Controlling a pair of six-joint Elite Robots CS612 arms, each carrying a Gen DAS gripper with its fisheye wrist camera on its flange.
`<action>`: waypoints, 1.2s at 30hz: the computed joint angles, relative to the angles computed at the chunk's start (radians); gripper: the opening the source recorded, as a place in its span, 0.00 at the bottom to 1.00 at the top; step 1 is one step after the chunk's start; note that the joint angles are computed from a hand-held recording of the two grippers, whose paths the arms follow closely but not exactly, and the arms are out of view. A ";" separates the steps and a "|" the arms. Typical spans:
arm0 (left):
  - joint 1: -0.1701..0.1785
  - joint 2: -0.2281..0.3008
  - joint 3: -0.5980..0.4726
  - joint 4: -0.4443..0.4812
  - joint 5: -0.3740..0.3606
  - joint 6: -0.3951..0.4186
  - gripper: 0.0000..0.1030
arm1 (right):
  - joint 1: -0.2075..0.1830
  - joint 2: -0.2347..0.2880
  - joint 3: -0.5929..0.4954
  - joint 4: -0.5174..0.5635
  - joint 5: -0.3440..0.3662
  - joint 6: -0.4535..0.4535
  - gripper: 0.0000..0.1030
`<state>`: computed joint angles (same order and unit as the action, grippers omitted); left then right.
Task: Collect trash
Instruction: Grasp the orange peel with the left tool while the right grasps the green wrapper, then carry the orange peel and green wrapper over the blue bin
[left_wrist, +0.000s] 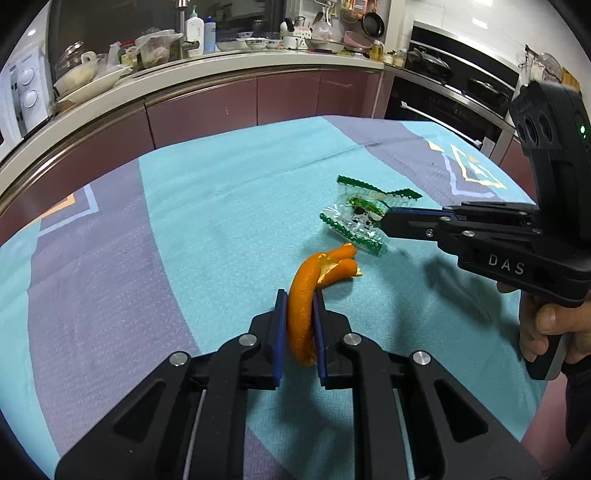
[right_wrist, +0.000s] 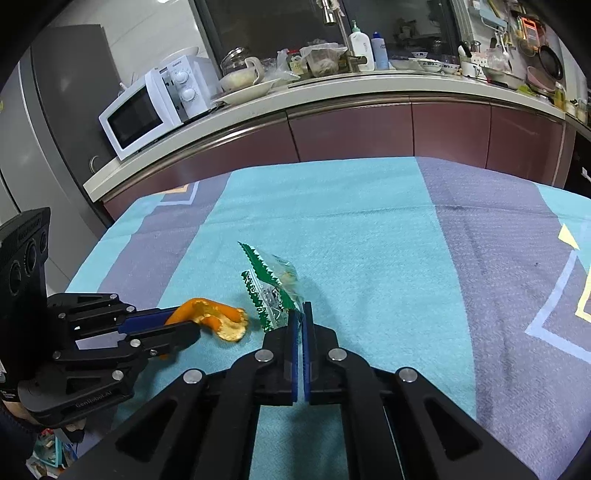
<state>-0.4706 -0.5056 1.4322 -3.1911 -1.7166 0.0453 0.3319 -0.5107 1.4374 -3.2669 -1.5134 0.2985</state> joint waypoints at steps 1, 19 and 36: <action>0.000 -0.001 0.002 -0.004 0.000 -0.003 0.13 | 0.000 -0.001 0.003 -0.005 -0.002 0.004 0.01; 0.008 -0.080 0.180 -0.224 -0.043 -0.089 0.13 | 0.031 -0.056 0.156 -0.222 -0.113 0.091 0.01; 0.041 -0.190 0.499 -0.564 0.042 -0.241 0.13 | 0.132 -0.108 0.264 -0.393 -0.153 0.053 0.01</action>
